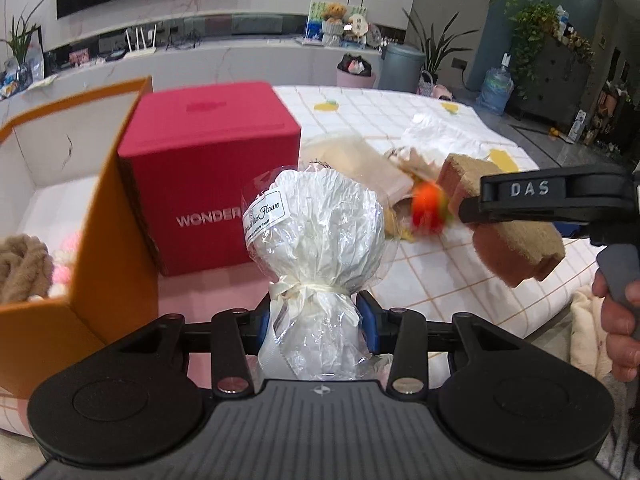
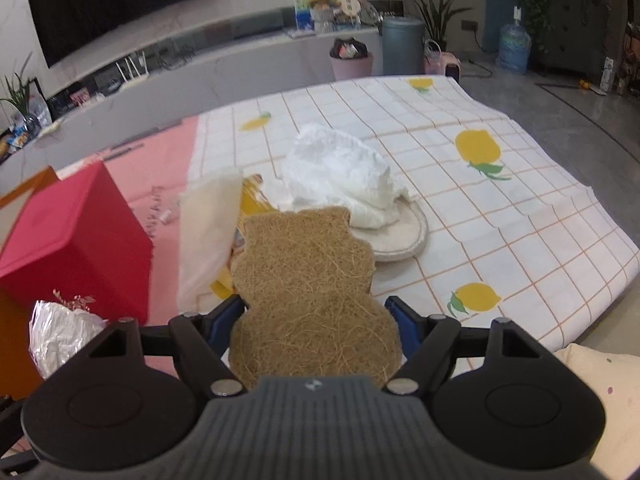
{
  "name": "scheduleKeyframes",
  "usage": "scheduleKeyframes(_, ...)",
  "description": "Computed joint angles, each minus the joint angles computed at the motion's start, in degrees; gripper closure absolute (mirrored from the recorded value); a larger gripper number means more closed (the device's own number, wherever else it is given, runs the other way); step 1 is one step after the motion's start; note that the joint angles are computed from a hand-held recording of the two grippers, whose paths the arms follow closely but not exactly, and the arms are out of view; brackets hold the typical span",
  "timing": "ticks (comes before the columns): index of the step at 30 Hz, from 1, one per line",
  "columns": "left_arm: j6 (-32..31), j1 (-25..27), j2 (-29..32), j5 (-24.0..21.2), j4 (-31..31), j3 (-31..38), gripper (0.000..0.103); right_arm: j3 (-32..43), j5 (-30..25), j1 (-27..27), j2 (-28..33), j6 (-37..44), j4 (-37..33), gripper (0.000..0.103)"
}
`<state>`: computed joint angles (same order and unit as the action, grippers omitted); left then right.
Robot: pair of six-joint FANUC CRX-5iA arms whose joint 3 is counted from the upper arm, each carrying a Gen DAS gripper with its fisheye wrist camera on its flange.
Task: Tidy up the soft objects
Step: 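Lift and carry the white bundle and the coir mat over the orange box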
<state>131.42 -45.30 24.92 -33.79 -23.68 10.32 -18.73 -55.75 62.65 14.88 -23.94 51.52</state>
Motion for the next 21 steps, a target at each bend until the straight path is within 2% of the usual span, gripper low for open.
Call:
scheduleKeyframes(11,5.49,0.68,-5.62,-1.08,-2.01,-2.24,0.056,-0.09,0.14,2.82,-1.14,-3.21,7.58,0.027)
scheduleKeyframes(15,5.90,2.73,-9.51,2.13,0.18,-5.72,0.056,1.43,-0.42,4.05,-0.52,-4.45,10.66,0.027)
scheduleKeyframes(21,8.72,5.09,-16.14,1.19,-3.69,-8.51,0.056,4.28,1.08,5.25,0.29,-5.09,17.43,0.027)
